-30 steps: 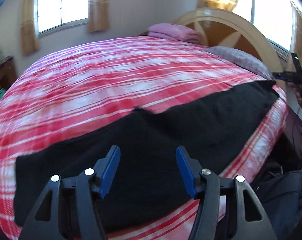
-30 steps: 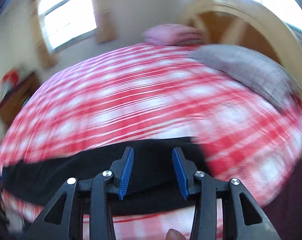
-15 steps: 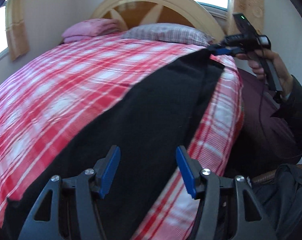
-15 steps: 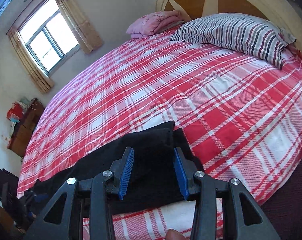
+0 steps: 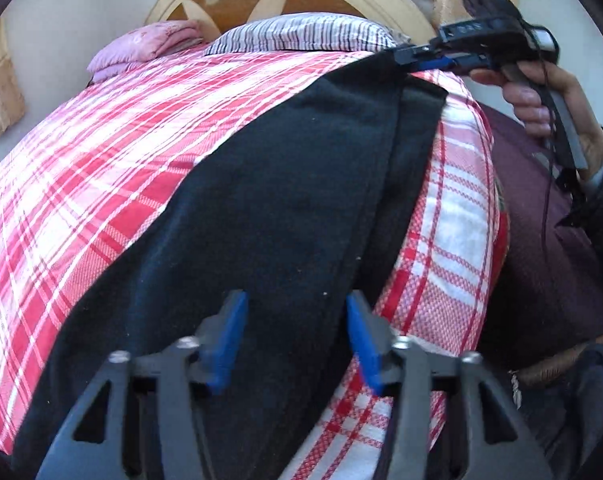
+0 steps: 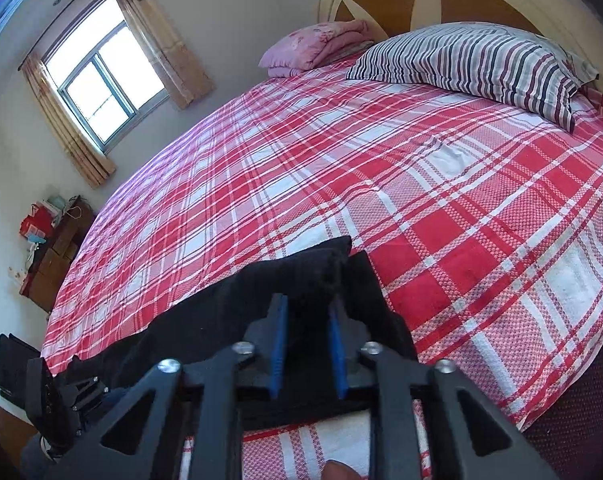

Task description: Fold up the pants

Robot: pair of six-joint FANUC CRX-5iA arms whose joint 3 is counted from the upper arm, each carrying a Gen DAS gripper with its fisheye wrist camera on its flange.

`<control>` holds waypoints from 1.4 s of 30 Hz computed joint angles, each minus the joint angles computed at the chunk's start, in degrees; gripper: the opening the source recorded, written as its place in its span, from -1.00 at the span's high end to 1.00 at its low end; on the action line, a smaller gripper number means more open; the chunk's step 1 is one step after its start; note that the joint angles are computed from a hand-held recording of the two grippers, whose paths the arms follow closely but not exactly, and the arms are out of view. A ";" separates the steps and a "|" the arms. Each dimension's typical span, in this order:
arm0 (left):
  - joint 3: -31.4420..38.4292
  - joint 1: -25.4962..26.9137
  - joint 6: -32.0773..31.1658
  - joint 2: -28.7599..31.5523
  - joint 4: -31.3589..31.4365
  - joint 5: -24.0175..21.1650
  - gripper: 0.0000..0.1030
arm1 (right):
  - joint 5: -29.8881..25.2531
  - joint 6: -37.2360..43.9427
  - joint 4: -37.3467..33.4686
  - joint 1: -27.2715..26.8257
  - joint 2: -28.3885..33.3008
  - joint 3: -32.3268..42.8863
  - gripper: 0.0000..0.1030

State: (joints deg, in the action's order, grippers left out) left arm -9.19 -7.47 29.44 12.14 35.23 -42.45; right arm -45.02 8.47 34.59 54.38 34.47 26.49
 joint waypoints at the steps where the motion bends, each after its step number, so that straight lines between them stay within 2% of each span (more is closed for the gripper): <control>1: -0.06 -0.19 0.10 -0.31 -1.07 0.49 0.33 | -0.01 0.11 -0.20 -0.06 0.11 0.11 0.74; 2: 0.44 -0.47 0.47 0.10 -1.73 0.95 0.41 | -0.05 0.09 -0.22 -0.09 0.24 0.24 0.83; 3: 0.18 -0.52 0.18 -0.13 -1.65 1.40 0.67 | 0.07 0.06 0.02 -0.12 0.38 0.33 0.87; 4: 0.30 -0.54 0.35 -0.07 -1.82 1.81 0.80 | 0.24 -0.05 0.51 -0.15 0.57 0.46 0.87; 9: -0.72 0.99 -2.32 -0.30 4.85 2.21 0.86 | -0.94 2.05 2.21 -0.46 2.73 5.30 0.89; 12: -0.54 2.68 -2.73 0.05 9.57 0.56 0.86 | 0.61 4.50 3.05 -0.85 3.84 8.51 0.89; 15: -1.12 3.83 -4.15 0.06 14.66 -0.15 0.86 | 3.96 5.58 6.81 -1.00 4.54 10.20 0.89; 18: -2.59 4.69 -6.80 -0.29 20.85 -0.71 0.87 | 8.58 2.16 13.98 -1.09 3.24 6.87 0.89; 20: -3.16 5.08 -8.73 -0.40 22.36 -2.62 0.87 | 7.67 1.53 14.52 -0.60 2.57 5.62 0.89; 24: -4.32 4.62 -11.39 -0.66 18.83 -5.94 0.87 | 2.20 0.05 12.68 1.25 -0.99 -1.99 0.89; 26: -4.00 3.62 -10.22 -0.25 12.78 -5.63 0.87 | -0.97 1.17 7.20 1.89 -2.29 -4.94 0.89; 28: -4.07 2.72 -9.35 0.31 9.99 -4.48 0.87 | -0.27 0.83 3.98 1.74 -3.87 -8.15 0.88; 31: -3.79 2.89 -8.69 1.21 12.27 -5.41 0.87 | 2.91 -1.07 2.59 1.28 -6.40 -12.36 0.82; 33: -2.99 2.99 -8.10 1.57 12.60 -6.12 0.87 | 0.61 -3.58 5.68 1.56 -6.46 -12.19 0.62; 35: -2.71 2.74 -7.98 1.64 12.24 -5.75 0.87 | -1.04 -6.33 9.30 1.69 -6.48 -12.32 0.30; 39: -4.22 2.42 -9.12 0.93 13.75 -4.39 0.87 | 1.92 -7.97 10.93 0.12 -6.23 -11.27 0.28; 42: -5.53 2.84 -10.46 0.07 16.03 -4.53 0.87 | 1.06 -3.03 6.58 -0.63 -3.37 -5.61 0.28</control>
State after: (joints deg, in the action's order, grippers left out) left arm -14.73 -4.63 18.99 12.21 51.26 -46.98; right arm -43.96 5.44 41.17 53.76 31.11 20.88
